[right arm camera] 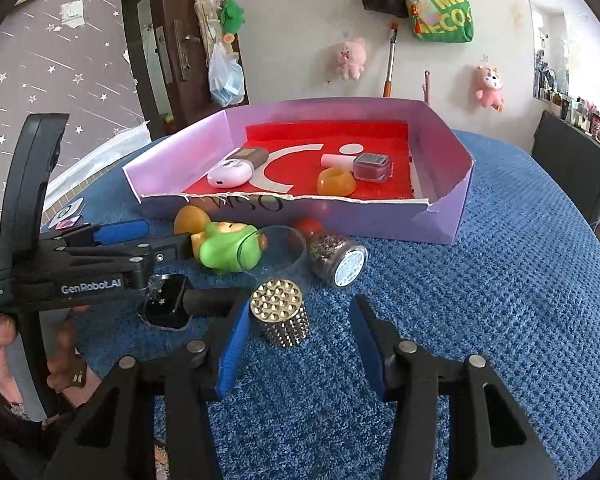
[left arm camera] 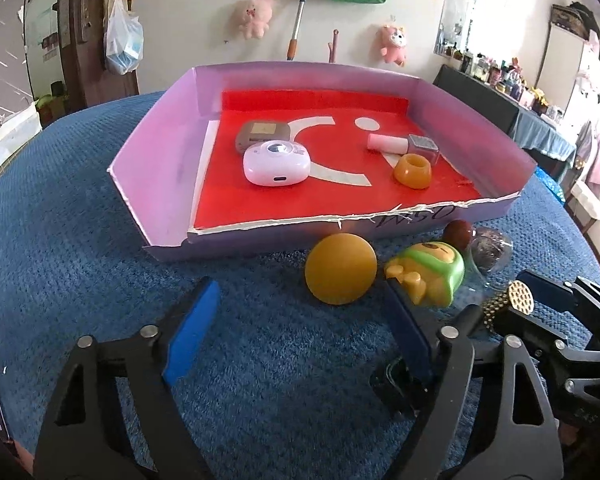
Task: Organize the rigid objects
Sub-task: 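Grasp the gold bead cylinder with the right tool while the left grasps the yellow egg, then carry the gold cylinder into the box with the right tool while the left carries the egg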
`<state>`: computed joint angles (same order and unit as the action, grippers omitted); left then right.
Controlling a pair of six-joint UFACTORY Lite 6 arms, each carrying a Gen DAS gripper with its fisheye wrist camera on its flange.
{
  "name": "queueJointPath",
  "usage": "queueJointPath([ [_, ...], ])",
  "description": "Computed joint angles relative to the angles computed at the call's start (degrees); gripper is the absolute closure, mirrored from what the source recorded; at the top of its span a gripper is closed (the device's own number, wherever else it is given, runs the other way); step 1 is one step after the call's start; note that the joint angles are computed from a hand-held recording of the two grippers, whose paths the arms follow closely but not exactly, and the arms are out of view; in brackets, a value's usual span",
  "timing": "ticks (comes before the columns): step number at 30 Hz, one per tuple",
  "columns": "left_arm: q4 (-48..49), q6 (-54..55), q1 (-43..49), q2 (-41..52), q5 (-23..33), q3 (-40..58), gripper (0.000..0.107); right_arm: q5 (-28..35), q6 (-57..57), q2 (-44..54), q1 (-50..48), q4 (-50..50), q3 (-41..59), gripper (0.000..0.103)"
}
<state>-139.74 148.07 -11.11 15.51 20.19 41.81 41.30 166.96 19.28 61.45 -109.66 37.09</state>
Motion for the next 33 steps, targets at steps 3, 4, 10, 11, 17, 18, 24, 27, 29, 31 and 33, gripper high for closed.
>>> queueJointPath([
  [3, -0.24, -0.01, -0.23, 1.51, -0.43, 1.22, 0.028, -0.41, 0.40, 0.36, -0.58, -0.87, 0.20, 0.051],
  [4, -0.20, -0.10, -0.28, 1.84, -0.53, 1.51, 0.028, -0.57, 0.55, 0.52, -0.80, -1.18, 0.27, 0.051],
  [10, -0.39, -0.98, -1.39, 3.25, -2.90, 4.00, 0.028, -1.29, 1.05, 1.79, -1.97, -2.72, 1.18, 0.052],
  [11, -1.30, -0.29, -1.76, 3.46, -3.50, 4.42, 0.028, -1.29, 1.03, 1.85, -2.03, -2.84, 1.25, 0.052],
  [17, 2.28, -3.69, -1.84, 3.75, -3.05, 5.06, 0.050, -1.63, 1.16, 2.00, -2.58, -3.98, 1.48, 0.059],
  [18, 2.46, -3.52, -2.02, 3.54, -2.85, 4.85, 0.054, -1.73, 1.40, 1.99, -2.69, -4.44, 1.47, 0.061],
  [24, 4.98, -4.08, -2.56, 2.89, -1.22, 3.81, 0.073, -2.53, 2.35, 2.18, -3.18, -6.49, 1.89, 0.070],
  [27, 7.81, -6.66, -1.92, 2.66, -0.61, 3.67, 0.073, -2.66, 2.32, 1.86, -2.86, -6.52, 1.70, 0.076],
  [29, 8.85, -7.46, -1.66, 2.15, -0.31, 3.28, 0.073, -2.63, 1.56, 2.09, -2.67, -5.96, 2.04, 0.076],
  [31, 9.03, -7.50, -1.46, 1.44, -0.06, 2.73, 0.073, -2.75, 2.01, 1.86, -2.65, -6.64, 1.96, 0.076],
  [33, 9.76, -8.16, -1.18, 0.63, 0.26, 2.16, 0.073, -2.67, 1.64, 1.57, -2.50, -6.39, 1.96, 0.076],
])
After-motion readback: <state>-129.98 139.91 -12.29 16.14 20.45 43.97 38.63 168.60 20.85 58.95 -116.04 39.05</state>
